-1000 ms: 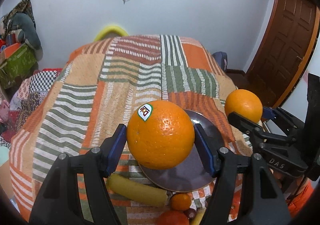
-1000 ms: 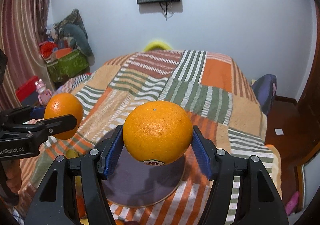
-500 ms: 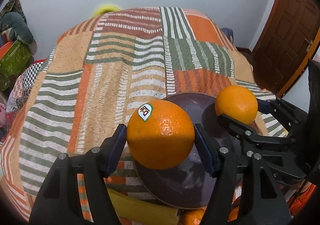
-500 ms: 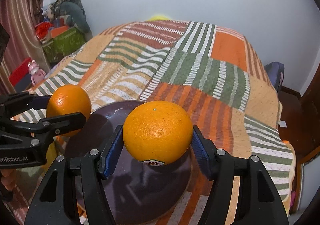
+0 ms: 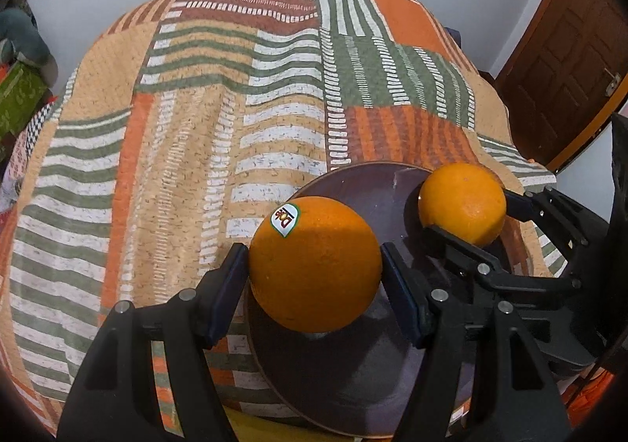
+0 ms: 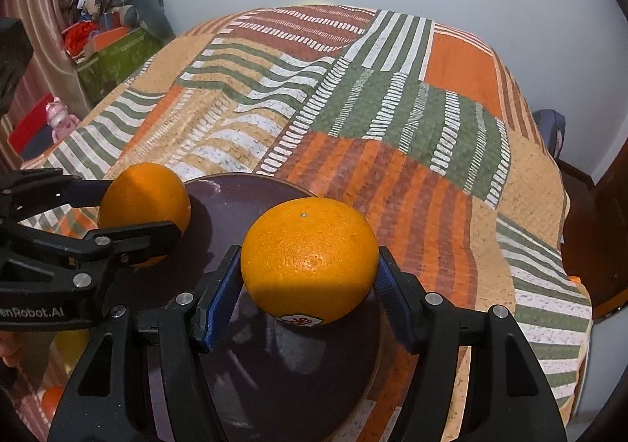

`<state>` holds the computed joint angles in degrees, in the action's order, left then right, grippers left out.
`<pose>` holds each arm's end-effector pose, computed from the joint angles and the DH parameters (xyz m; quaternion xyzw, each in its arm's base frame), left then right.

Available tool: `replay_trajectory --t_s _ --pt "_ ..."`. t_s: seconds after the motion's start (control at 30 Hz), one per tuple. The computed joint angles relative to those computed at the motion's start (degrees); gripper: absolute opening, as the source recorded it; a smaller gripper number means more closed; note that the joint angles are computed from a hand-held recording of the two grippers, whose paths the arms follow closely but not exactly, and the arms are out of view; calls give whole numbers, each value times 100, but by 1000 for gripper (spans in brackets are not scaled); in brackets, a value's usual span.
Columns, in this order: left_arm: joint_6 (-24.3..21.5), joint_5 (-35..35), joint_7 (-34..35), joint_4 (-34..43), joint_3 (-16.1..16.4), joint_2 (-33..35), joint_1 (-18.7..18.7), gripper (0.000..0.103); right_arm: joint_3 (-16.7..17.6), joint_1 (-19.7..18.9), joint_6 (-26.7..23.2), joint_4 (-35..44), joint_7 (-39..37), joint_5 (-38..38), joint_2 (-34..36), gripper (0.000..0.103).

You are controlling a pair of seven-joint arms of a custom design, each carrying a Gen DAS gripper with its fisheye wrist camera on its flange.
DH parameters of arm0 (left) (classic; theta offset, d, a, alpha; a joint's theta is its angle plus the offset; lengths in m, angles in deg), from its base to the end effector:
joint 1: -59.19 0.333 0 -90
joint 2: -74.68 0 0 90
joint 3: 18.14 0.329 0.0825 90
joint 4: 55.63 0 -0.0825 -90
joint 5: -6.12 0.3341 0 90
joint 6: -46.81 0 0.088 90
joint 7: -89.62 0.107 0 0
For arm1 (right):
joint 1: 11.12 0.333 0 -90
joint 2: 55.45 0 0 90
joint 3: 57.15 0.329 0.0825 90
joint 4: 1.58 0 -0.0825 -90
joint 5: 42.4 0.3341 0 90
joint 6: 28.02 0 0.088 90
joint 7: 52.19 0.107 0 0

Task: Organize fruits
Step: 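Lower both oranges onto the purple plate and open both grippers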

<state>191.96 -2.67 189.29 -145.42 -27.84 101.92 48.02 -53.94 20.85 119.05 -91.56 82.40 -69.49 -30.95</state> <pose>0.6496 -0.2218 0.4599 -0.5370 0.8022 -0.2474 0.0830 0.5564 0.3922 0.4910 -0.7174 0.6182 -0.1910 0.2584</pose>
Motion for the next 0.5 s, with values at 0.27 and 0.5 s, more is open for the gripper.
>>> replay_trajectory --t_s 0.27,0.5 --pt "193 85 124 -141 -30 -72 -53 71 29 38 -109 121 -158 -33 76 65" --pt "750 155 276 -736 -3 -547 -97 76 -9 122 -133 5 32 -128 -97 76"
